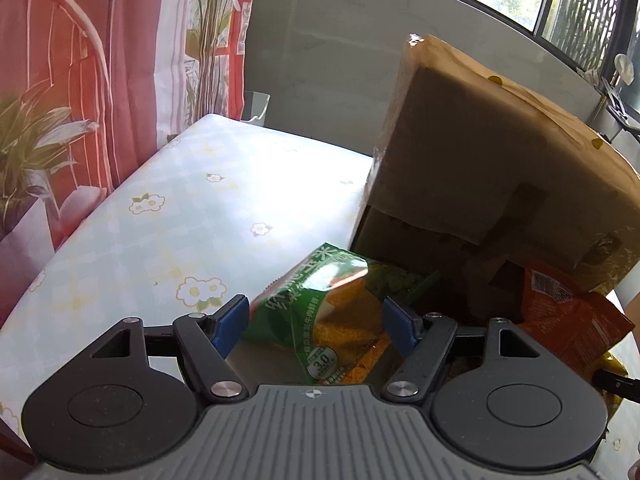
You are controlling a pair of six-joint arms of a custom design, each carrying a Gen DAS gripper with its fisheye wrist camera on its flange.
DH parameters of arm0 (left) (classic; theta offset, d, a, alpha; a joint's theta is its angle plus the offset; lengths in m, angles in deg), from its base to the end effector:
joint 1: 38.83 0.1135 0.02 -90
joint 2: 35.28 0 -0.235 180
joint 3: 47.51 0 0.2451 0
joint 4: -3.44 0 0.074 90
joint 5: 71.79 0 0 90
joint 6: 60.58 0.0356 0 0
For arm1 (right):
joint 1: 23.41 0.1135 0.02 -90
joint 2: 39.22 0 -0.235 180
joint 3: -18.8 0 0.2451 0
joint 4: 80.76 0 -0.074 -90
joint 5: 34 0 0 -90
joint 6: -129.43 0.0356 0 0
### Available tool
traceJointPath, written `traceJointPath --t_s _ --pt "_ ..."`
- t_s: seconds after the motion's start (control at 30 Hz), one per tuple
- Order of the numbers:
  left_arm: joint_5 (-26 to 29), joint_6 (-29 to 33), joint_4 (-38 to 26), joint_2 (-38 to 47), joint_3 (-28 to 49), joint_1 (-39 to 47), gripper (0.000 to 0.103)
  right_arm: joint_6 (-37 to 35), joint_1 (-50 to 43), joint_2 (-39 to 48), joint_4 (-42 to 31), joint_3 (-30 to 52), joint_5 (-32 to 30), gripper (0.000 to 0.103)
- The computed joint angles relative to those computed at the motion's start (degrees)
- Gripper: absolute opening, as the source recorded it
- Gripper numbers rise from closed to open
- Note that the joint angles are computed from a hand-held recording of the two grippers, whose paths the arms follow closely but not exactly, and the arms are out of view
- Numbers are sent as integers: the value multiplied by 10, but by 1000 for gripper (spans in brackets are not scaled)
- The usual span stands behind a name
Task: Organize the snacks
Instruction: 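Lift the green bag and yellow bag up toward the box opening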
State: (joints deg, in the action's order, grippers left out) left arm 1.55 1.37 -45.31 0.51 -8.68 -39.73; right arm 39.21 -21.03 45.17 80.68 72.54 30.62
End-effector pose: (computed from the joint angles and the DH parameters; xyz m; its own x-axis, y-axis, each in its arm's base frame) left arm 0.1498 0.0079 0.1865 -0.5446 -0.4420 -0.7128 -0.4999 0.8534 -0.1473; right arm 0.2764 0.0268 0.1420 -0.7552 -0.0349 -0.6545 -0.3202 0.8910 0.3220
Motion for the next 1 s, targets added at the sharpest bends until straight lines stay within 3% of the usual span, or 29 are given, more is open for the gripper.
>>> traceJointPath --t_s 0.13,0.3,0.4,0.53,0.8,1.0 --pt "52 56 65 54 -1 67 78 0 1 -1 -1 0 1 65" --pt "183 138 168 148 -13 150 84 2 3 -1 -1 0 3 65" --pt "233 183 203 199 -16 165 89 2 4 1 -2 3 4 65" --pt "180 198 235 215 -25 117 97 3 5 3 -1 3 5 65" --pt "158 202 274 223 -44 94 98 1 7 8 -1 7 8 65" --pt "151 158 241 166 -56 93 81 1 7 11 2 8 6 65"
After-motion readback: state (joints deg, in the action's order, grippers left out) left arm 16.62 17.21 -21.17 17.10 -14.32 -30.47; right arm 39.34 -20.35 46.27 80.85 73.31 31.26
